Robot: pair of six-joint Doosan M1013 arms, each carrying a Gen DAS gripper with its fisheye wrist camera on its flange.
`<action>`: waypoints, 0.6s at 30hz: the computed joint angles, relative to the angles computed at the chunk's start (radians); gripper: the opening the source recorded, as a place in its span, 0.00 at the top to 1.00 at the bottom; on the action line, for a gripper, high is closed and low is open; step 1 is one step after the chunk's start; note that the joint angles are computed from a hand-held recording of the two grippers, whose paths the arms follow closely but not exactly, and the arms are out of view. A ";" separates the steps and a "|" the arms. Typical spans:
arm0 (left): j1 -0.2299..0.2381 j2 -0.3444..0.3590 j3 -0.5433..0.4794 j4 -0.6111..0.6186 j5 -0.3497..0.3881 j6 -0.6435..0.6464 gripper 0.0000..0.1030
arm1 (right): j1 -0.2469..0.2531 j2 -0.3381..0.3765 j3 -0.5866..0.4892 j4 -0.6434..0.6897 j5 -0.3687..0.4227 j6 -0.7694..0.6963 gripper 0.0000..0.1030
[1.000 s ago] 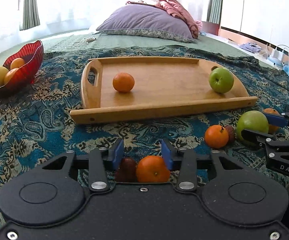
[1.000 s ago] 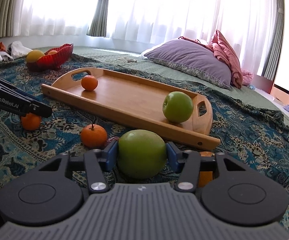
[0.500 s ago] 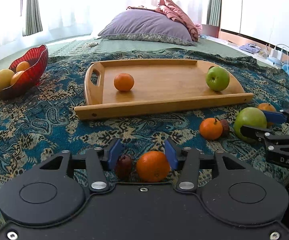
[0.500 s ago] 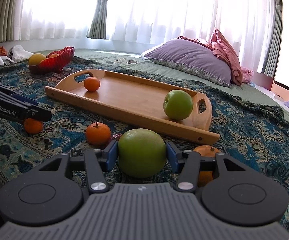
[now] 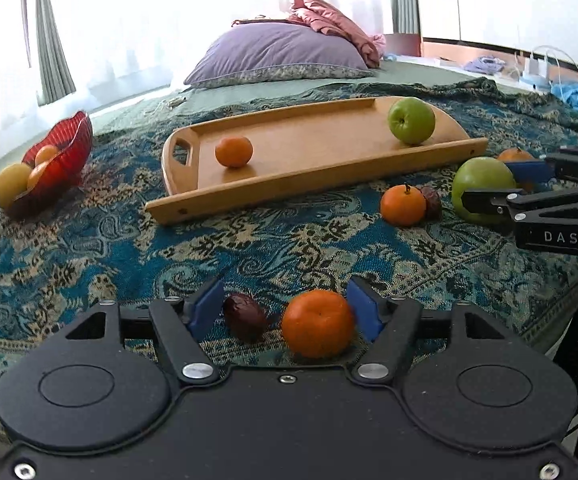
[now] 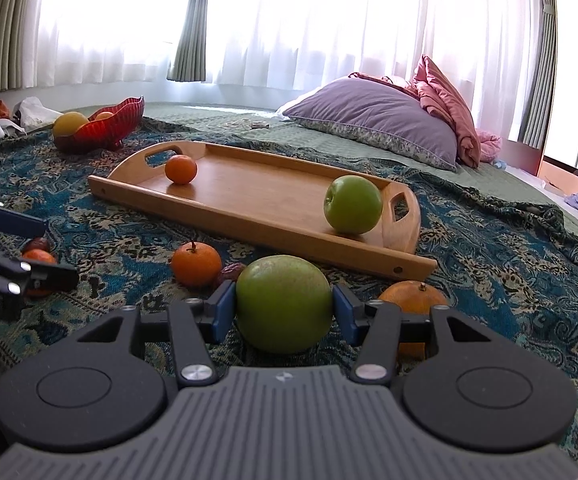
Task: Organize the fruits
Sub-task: 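Grasp another mandarin with the left gripper while the right gripper grasps a green apple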
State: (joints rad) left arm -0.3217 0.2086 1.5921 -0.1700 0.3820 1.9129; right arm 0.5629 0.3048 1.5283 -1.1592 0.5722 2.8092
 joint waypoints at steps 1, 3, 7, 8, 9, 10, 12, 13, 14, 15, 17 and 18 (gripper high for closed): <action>0.001 0.000 -0.001 -0.001 0.001 -0.005 0.34 | 0.000 0.001 -0.002 0.000 0.001 0.001 0.44; 0.003 -0.003 0.002 0.004 -0.001 -0.022 0.33 | 0.000 0.002 -0.003 -0.004 0.003 0.010 0.44; -0.004 -0.025 0.030 0.077 -0.033 -0.071 0.33 | 0.002 0.002 0.001 -0.022 0.006 0.037 0.44; -0.007 -0.031 0.038 0.093 -0.041 -0.079 0.33 | 0.003 0.002 0.003 -0.025 0.007 0.042 0.44; -0.008 -0.038 0.046 0.097 -0.045 -0.076 0.33 | 0.003 0.002 0.003 -0.027 0.007 0.043 0.44; -0.010 -0.045 0.053 0.091 -0.048 -0.062 0.33 | 0.003 0.002 0.003 -0.028 0.007 0.045 0.44; -0.011 -0.055 0.064 0.077 -0.047 -0.044 0.36 | 0.002 0.002 0.003 -0.028 0.007 0.046 0.44; -0.012 -0.059 0.066 0.067 -0.043 -0.034 0.40 | 0.002 0.002 0.003 -0.028 0.007 0.046 0.44; -0.011 -0.061 0.066 0.045 -0.033 -0.016 0.44 | 0.002 0.003 0.003 -0.029 0.007 0.049 0.44; -0.009 -0.062 0.064 0.018 -0.016 0.003 0.49 | 0.002 0.004 0.002 -0.029 0.008 0.051 0.44; -0.005 -0.060 0.055 -0.040 0.022 0.026 0.52 | 0.003 0.007 -0.001 -0.027 0.013 0.053 0.44; -0.002 -0.058 0.052 -0.068 0.038 0.040 0.52 | 0.001 0.008 -0.002 -0.018 0.012 0.054 0.44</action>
State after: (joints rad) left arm -0.3238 0.1504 1.6440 -0.2385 0.4196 1.9534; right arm 0.5640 0.3132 1.5263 -1.1769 0.5840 2.8632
